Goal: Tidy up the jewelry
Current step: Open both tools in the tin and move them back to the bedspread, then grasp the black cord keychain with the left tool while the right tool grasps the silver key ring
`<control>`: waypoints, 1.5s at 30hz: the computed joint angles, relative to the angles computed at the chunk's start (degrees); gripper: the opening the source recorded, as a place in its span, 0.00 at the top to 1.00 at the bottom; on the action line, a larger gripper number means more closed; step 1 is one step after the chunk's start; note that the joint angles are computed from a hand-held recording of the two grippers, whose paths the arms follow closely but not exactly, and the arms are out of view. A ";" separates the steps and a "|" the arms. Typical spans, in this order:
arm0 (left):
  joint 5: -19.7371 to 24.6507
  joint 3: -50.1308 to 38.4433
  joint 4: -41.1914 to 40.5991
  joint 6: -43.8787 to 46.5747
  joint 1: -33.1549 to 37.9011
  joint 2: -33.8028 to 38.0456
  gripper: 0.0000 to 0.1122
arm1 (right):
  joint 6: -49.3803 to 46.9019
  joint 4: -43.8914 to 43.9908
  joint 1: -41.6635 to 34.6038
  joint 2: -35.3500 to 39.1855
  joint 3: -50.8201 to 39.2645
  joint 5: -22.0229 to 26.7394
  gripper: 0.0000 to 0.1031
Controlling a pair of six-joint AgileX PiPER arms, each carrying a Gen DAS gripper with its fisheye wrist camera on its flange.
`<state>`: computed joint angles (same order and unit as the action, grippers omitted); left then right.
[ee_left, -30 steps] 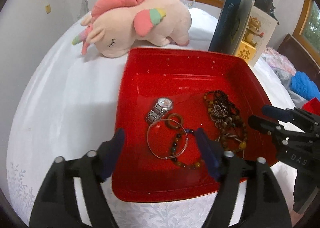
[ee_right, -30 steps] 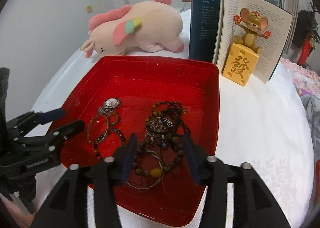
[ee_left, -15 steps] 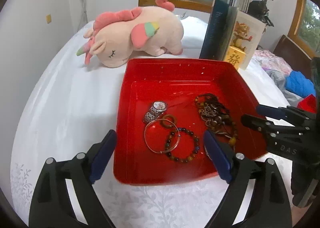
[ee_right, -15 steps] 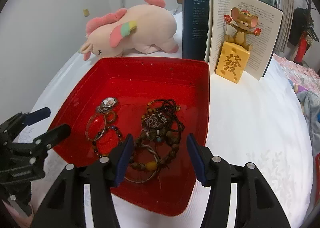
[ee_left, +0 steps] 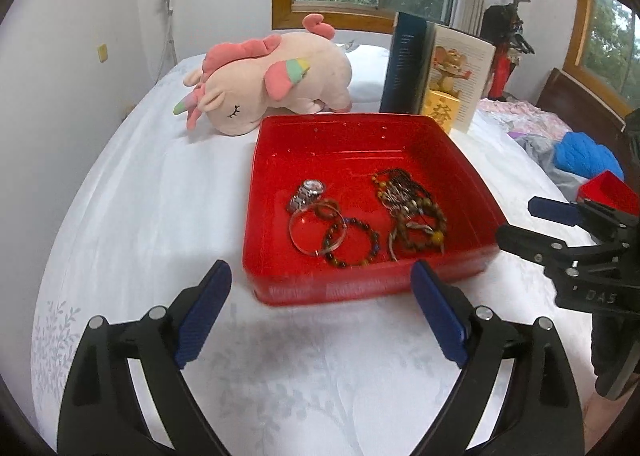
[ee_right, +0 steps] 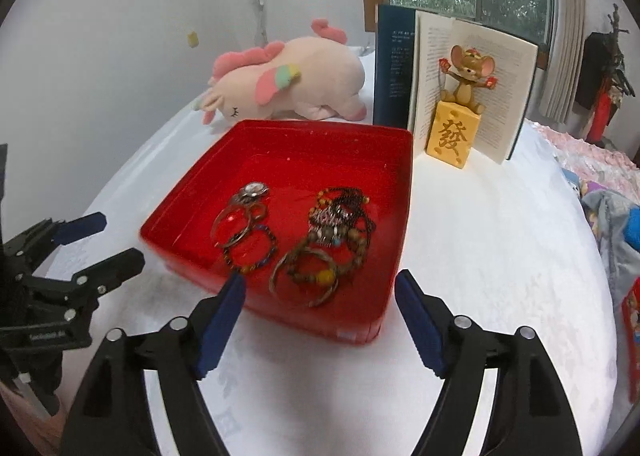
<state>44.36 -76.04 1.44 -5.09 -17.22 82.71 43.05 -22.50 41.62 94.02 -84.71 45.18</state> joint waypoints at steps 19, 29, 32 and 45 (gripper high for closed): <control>1.34 19.46 -9.61 12.37 1.33 -19.12 0.18 | 19.45 -12.72 15.00 -15.05 21.59 -0.47 0.10; 6.03 28.96 -12.77 23.35 6.17 -25.60 0.18 | 23.63 -11.10 20.58 -22.22 30.95 -1.18 0.09; 7.77 30.89 -15.56 27.12 8.21 -27.68 0.18 | 23.90 -9.03 21.15 -23.87 32.89 -1.63 0.09; 6.42 35.61 -12.16 26.67 2.36 -25.34 0.19 | 26.34 -6.37 23.73 -27.59 38.10 -0.48 0.10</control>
